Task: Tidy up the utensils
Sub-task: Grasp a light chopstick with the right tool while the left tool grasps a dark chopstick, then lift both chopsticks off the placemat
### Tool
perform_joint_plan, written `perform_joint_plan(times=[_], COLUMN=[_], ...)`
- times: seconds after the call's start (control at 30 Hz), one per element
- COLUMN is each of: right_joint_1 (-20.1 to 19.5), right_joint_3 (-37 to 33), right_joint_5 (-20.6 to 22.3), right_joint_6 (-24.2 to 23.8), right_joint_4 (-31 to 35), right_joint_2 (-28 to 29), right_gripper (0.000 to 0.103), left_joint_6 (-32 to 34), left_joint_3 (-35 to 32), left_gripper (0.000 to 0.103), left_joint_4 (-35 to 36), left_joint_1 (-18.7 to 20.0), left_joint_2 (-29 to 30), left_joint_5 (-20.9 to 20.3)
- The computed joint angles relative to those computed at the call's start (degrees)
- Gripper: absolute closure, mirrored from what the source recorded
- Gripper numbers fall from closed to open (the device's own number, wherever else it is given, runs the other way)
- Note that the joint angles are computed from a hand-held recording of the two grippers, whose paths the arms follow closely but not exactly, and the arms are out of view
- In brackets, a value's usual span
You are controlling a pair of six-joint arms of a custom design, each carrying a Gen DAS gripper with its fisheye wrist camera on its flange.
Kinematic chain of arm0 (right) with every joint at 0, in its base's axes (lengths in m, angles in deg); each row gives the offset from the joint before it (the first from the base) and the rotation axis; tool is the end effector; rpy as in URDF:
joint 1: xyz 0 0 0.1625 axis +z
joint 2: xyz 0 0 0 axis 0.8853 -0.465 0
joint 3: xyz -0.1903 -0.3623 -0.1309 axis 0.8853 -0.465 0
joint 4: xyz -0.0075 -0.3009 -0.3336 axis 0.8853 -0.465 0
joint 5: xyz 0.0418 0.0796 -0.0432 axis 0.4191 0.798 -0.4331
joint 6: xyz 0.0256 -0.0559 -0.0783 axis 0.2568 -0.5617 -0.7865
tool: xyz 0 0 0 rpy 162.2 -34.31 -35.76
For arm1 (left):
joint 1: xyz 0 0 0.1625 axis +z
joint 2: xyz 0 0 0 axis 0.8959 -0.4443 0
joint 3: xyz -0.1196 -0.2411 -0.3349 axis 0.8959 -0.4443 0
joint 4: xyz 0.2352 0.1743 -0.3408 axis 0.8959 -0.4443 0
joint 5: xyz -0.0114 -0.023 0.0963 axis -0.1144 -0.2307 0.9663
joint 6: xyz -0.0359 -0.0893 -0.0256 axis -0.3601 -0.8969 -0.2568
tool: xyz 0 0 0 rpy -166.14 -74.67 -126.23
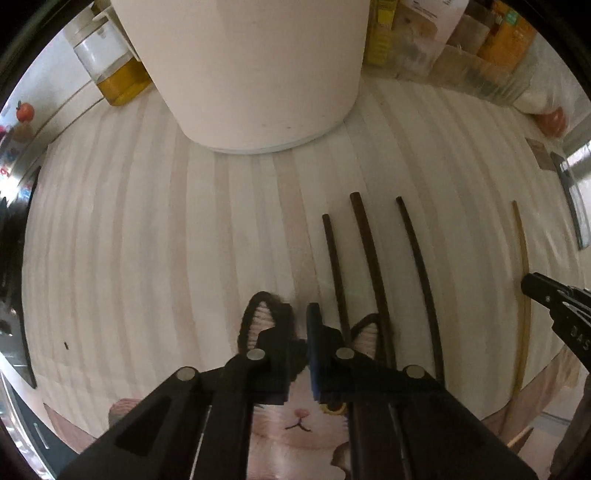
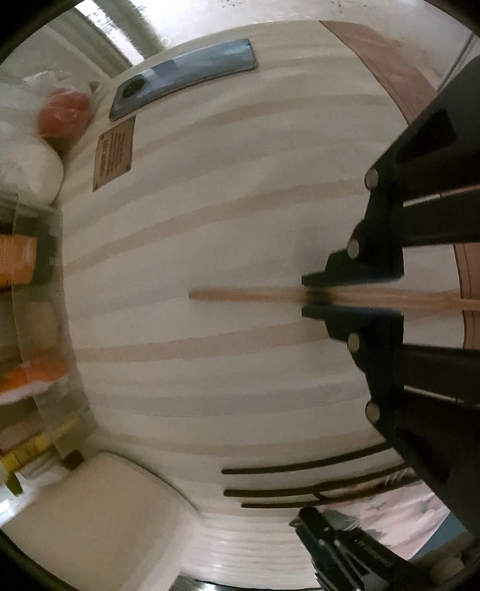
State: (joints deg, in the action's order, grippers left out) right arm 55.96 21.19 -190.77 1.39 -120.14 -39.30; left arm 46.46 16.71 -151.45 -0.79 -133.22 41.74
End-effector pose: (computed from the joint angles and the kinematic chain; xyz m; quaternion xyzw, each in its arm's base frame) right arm 0.4560 -0.7024 -0.0137 0.1003 -0.9262 0.0241 0.3626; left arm -0.0716 -0.5884 0.4117 -0.0518 0.9105 -0.1043 0.3967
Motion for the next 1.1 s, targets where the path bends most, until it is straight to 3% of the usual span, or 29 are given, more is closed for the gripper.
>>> perform_joint_plan(times=[0.27,0.4,0.47,0.53,0.6,0.67,0.77,0.9,1.1], right_joint_1=[0.4,-0.2,-0.5,-1.2,-1.4,-1.8,-1.9,-1.9,-1.0], right_joint_3=[-2.0,-1.3,-0.8,-0.3,0.5,0.6,0.6,-0.6,-0.9], right_joint_5=[4.6,6.0,6.6,7.0,7.2,7.1,6.7,6.1,6.0], right_joint_6=[-2.2,-2.1,-2.0,-2.4,-2.4,-2.9,-3.0,-3.1,-2.5], right_joint_4=[1.7,0.6,0.1,-0.6,-0.9,-0.5,0.2,1.5,2.5], right_joint_2=[1.7,1.2,0.8,0.4,-0.3,-0.9,-1.2,-0.7,-0.3], right_gripper=[0.096,0.096,0.096,0.096,0.096,0.096,0.096,0.096,0.096], left_joint_6=[-3.5,-1.2,-0.2,0.5,1.5,2.0,4.2,4.6,2.8], left_joint_3=[-0.1,0.8,0.5,0.2,0.4,-0.1,-1.2,-0.7,-2.5], left_gripper=[0.100,0.097,0.085,0.071,0.068,0.068,0.071,0.097,0.098], left_joint_4=[4.8,-3.8,-6.4,-7.8,-8.1,-7.2,-6.1,-4.6,0.0], left_joint_1=[1.5,3.3,3.6,3.0,2.5,2.4,2.2,1.2,3.3], left_joint_2=[-3.4,-5.9,-5.6,-4.2,-3.0,-1.6,0.8,1.6,-0.7], left_joint_5=[0.8,-7.3,-10.4,-10.9,-10.4,-9.8,-5.3,-1.3,-0.5])
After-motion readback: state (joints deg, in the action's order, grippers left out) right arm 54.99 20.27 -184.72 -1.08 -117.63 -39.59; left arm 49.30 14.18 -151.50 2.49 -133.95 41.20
